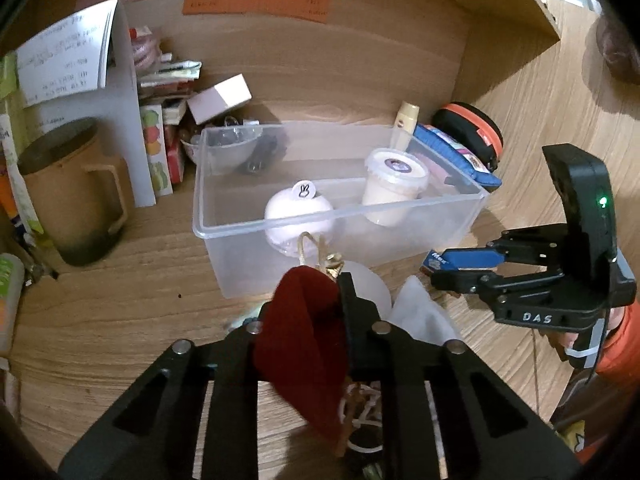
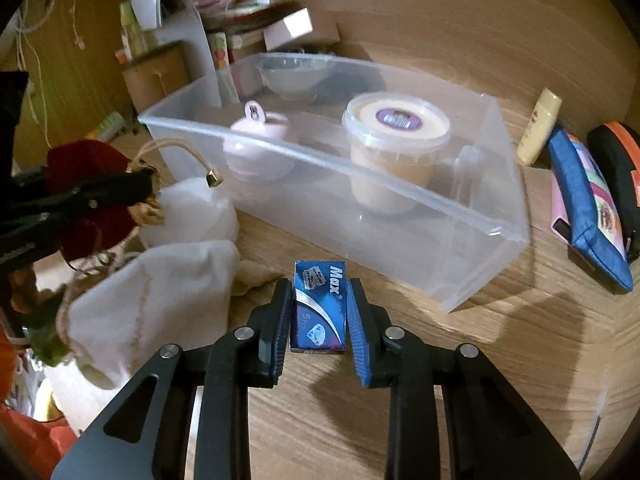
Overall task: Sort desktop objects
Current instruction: 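Grasp the blue Max card box with the right gripper while the left holds the pouch, then carry the red pouch and blue card box over the clear box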
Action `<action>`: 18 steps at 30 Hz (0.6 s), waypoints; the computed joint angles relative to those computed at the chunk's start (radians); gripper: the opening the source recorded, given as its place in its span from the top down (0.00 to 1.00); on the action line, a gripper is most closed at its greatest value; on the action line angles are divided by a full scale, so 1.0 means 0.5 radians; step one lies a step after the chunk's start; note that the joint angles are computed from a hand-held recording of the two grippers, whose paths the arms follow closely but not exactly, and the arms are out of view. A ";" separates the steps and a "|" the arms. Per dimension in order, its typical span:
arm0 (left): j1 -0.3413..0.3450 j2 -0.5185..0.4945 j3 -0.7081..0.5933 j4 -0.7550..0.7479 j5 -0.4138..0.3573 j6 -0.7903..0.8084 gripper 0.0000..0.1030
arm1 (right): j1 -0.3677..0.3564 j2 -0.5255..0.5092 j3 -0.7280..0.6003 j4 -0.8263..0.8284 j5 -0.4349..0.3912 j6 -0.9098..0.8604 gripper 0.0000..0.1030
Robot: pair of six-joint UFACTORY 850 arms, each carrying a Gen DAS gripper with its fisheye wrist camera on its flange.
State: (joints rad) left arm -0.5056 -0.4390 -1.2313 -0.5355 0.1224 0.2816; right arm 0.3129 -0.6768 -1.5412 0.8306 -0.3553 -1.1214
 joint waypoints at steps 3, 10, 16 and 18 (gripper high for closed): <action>-0.005 0.020 0.006 -0.096 0.014 0.089 0.83 | -0.025 0.038 0.031 0.196 -0.032 -0.176 0.76; -0.016 0.076 0.020 -0.324 0.051 0.312 0.83 | -0.053 0.135 0.101 0.566 -0.069 -0.529 0.76; -0.017 0.125 0.019 -0.482 0.075 0.484 0.83 | -0.059 0.215 0.159 0.791 -0.079 -0.775 0.76; -0.022 0.143 0.019 -0.548 0.097 0.560 0.83 | -0.063 0.236 0.171 0.857 -0.086 -0.845 0.76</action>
